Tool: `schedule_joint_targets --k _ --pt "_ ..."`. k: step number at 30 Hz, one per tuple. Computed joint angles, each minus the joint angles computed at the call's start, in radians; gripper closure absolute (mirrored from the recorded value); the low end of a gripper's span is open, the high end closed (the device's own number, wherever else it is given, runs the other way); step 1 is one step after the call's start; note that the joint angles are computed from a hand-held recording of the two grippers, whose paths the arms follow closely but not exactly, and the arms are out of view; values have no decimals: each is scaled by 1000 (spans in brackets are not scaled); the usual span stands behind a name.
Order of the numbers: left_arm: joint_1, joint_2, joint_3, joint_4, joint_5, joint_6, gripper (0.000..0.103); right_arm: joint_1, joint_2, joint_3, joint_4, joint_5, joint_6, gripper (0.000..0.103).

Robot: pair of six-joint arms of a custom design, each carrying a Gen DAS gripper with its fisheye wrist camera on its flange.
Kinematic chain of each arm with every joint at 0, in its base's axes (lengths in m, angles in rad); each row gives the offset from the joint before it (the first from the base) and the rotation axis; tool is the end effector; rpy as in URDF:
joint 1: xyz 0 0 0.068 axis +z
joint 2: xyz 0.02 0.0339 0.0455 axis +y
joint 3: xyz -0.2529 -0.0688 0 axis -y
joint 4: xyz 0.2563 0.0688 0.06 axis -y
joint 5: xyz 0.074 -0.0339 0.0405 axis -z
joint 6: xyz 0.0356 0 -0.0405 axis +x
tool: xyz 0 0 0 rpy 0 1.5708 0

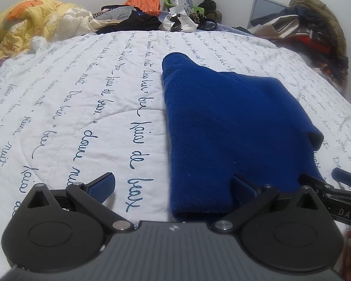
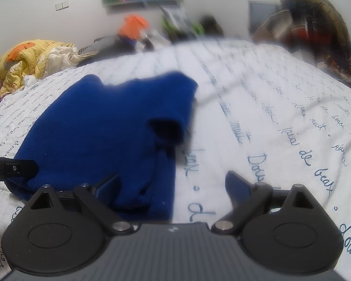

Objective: Fold small clothes

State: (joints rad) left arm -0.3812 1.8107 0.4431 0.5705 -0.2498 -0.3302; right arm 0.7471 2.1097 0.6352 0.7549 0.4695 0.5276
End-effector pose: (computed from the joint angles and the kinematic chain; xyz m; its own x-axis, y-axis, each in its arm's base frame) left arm 0.2505 -0.0909 0.0426 -0.6930 -0.0607 -0.7184 -0.0260 0.9979 -0.0593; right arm 0.2411 0.2013 0.0115 -0.5972 0.0589 -0.7999 -0.0644 0.9906 0.1210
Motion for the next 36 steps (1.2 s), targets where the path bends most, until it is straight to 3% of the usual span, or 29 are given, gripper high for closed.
schedule_joint_targets --k 18,22,26,31,36 --pt "27 -6 -1 10 25 33 0 -5 -8 -20 36 -29 10 6" --pt "97 -29 25 -5 98 78 0 -90 -26 -48 103 -201 -20 6" --pt "226 -5 134 -75 279 72 0 -269 -15 -21 150 -496 46 6" --pt "356 152 408 -267 594 55 0 -444 75 150 84 -822 69 6" --pt "409 366 688 -393 814 -1 0 -498 183 355 -16 -987 54 6"
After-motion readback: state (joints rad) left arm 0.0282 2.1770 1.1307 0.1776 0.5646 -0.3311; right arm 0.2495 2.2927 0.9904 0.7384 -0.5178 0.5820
